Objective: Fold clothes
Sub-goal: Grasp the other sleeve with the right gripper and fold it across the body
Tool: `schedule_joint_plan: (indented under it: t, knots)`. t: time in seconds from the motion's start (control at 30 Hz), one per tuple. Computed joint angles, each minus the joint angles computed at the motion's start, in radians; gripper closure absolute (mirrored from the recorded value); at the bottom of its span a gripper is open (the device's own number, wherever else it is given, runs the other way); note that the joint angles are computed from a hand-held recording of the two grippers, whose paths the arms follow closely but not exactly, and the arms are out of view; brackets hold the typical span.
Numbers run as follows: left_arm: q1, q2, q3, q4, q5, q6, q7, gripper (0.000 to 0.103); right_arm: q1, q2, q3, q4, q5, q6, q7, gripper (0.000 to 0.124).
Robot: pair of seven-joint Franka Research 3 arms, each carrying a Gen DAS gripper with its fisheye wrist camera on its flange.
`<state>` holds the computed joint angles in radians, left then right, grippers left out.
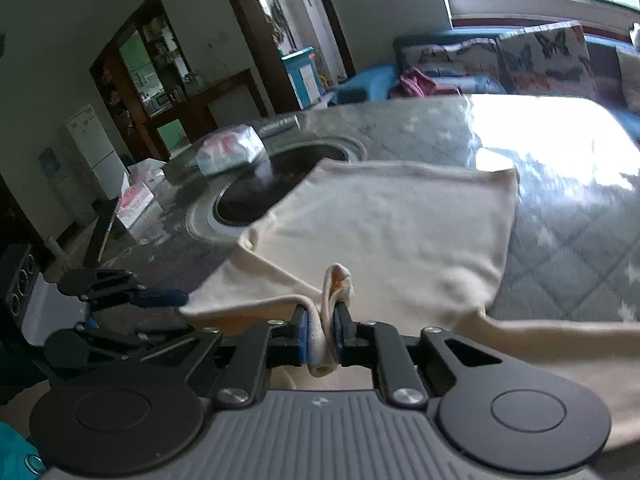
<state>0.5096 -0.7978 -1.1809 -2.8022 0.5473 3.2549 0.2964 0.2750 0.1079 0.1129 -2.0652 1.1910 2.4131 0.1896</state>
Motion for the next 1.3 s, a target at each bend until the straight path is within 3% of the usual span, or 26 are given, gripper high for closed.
schedule_joint_plan:
  t: [0.3, 0.37, 0.43, 0.5, 0.7, 0.87, 0.97, 1.07, 1.27, 1.3]
  knots:
    - [0.072, -0.030, -0.060, 0.017, -0.015, 0.004, -0.030, 0.062, 0.029, -0.039, 0.012, 0.033, 0.043, 0.000, -0.116, 0.116]
    - [0.070, -0.039, -0.066, 0.019, -0.019, -0.021, -0.049, 0.068, 0.035, -0.041, 0.013, 0.047, 0.055, -0.008, -0.141, 0.116]
    - [0.059, -0.050, -0.066, 0.019, -0.022, -0.066, -0.081, 0.087, 0.043, -0.044, 0.016, 0.061, 0.068, -0.014, -0.166, 0.116]
    - [0.038, -0.060, -0.060, 0.019, -0.020, -0.126, -0.124, 0.095, 0.054, -0.045, 0.021, 0.073, 0.079, -0.018, -0.195, 0.116]
    - [-0.070, -0.071, -0.043, 0.023, -0.014, -0.350, -0.229, 0.096, 0.072, -0.048, 0.025, 0.078, 0.104, -0.053, -0.261, 0.116]
    - [-0.099, -0.035, -0.031, 0.026, 0.043, -0.384, -0.261, 0.096, 0.075, -0.023, 0.016, 0.036, -0.028, 0.003, -0.176, 0.114]
    - [-0.135, -0.009, 0.024, 0.011, 0.084, -0.353, -0.263, 0.095, 0.058, 0.006, 0.001, 0.025, -0.147, -0.005, -0.033, 0.108]
    - [-0.203, 0.027, 0.107, -0.008, 0.130, -0.344, -0.225, 0.092, 0.035, 0.015, -0.004, 0.017, -0.193, -0.004, 0.011, 0.104]
    - [-0.421, 0.029, 0.373, -0.085, 0.173, -0.366, -0.133, 0.088, -0.015, 0.007, -0.015, 0.019, -0.167, -0.046, 0.051, 0.095]
    - [-0.432, 0.027, 0.399, -0.089, 0.182, -0.373, -0.131, 0.088, -0.019, 0.006, -0.016, 0.018, -0.162, -0.041, 0.052, 0.095]
